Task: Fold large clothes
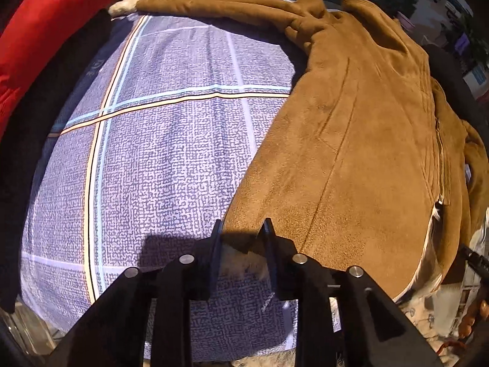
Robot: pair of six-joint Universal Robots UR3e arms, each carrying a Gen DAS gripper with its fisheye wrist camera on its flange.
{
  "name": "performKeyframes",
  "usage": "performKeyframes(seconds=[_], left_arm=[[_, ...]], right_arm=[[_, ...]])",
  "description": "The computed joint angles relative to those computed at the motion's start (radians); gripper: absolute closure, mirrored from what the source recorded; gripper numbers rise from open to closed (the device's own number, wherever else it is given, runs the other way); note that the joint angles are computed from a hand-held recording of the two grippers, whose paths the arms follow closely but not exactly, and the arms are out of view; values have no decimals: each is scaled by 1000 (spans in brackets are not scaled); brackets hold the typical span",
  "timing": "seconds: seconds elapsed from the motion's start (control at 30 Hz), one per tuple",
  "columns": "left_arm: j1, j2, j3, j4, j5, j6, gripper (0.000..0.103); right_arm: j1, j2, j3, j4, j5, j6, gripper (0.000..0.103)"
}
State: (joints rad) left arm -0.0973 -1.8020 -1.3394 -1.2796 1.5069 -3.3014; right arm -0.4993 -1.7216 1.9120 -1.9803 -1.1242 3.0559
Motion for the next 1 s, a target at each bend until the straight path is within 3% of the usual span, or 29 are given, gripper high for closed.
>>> performKeyframes(seconds=[0.03, 0.1, 0.23, 0.4, 0.57, 0.67, 0.77, 0.87, 1.0], left_arm=[[3, 6, 3, 4, 7, -10, 47], [2, 25, 9, 31, 41, -22, 29], [-9, 20, 98, 21, 104, -19, 28], [-34, -22, 211, -9, 108, -23, 27], [-101, -81, 269, -21, 97, -21, 27], [-144, -116, 311, -37, 106, -19, 27], [-170, -139, 344, -46, 101, -24, 27], [-185, -164, 376, -62, 101, -23, 27], [-195, -177, 394, -72, 101, -25, 27]], right_arm=[[-31, -29, 24, -5, 32, 5, 40], [-93, -107, 80, -43, 57, 15, 34], [-249, -205, 113, -20, 34, -21, 34], [-574, -261, 149, 28, 42, -70, 34], [-758, -113, 73, -4, 25, -129, 34], [-728, 27, -78, 42, 39, -211, 34], [-619, 123, -200, 67, 13, -325, 21], [-477, 198, -249, -35, -109, -412, 19], [-375, 277, -264, -117, -184, -501, 20]])
